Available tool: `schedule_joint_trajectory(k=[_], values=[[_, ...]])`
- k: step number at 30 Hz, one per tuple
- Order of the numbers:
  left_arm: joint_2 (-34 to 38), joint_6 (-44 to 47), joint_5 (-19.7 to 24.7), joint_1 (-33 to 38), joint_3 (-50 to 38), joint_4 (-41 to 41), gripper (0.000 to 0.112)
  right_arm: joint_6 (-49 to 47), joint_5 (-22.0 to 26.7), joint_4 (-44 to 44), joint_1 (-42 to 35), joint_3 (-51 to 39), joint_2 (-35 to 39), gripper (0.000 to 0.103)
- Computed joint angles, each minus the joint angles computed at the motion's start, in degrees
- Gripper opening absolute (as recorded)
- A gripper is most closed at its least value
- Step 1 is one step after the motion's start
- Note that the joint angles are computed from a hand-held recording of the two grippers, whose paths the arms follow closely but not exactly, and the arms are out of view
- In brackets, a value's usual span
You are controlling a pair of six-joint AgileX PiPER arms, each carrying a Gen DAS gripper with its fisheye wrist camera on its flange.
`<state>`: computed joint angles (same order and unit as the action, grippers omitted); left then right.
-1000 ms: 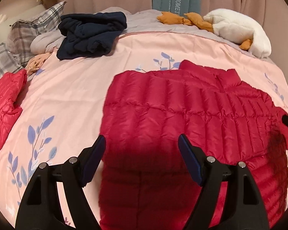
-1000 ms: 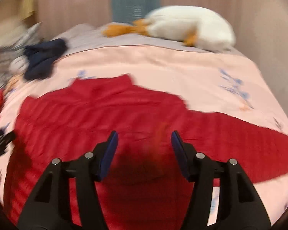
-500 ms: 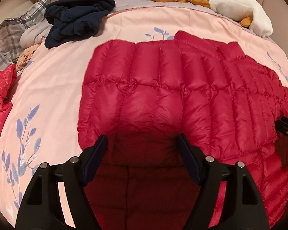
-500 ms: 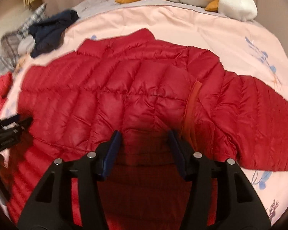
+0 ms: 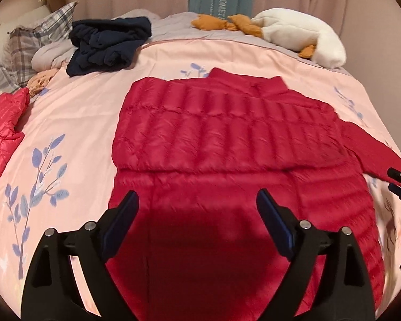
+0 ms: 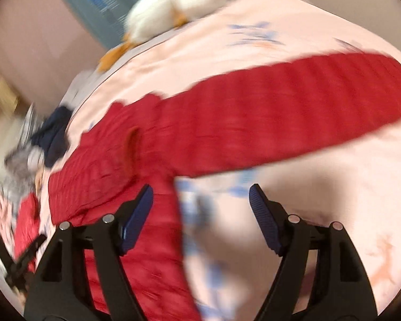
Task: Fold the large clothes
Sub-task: 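Fold the held sleeve across the jacket body with the right tool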
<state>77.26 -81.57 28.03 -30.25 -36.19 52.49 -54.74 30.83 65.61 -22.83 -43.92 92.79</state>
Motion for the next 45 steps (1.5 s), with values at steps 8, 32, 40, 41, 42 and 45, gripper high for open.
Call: schedule_joint_trajectory(k=[8, 32, 40, 41, 42, 45], values=[[-8.1, -8.4, 6.4, -12.2, 4.3, -2.6, 0.090, -5.2, 11.7, 3.2, -20.7, 0.0, 6.9, 0.076], [-19.2, -14.7, 17.5, -18.8, 9.7, -7.2, 0.090, 3.6, 6.9, 22.2, -16.7, -13.5, 22.3, 0.029], [-20.8, -14.4, 14.3, -16.6, 12.0, -7.8, 0.090, 0.3, -2.2, 19.2, -12.2, -10.8, 15.1, 0.007], [-21.1, -14.4, 13.9, -16.4, 12.3, -7.8, 0.090, 0.2, -3.7, 18.6, -11.0, -10.7, 13.7, 0.007], [-21.4, -14.6, 13.6, -16.3, 12.6, -7.8, 0.090, -0.1, -4.8, 18.1, -10.0, -10.5, 12.6, 0.006], [-21.8, -14.8, 12.7, -15.9, 13.3, -7.9, 0.090, -0.6, -9.2, 14.5, -5.6, -9.9, 7.9, 0.006]])
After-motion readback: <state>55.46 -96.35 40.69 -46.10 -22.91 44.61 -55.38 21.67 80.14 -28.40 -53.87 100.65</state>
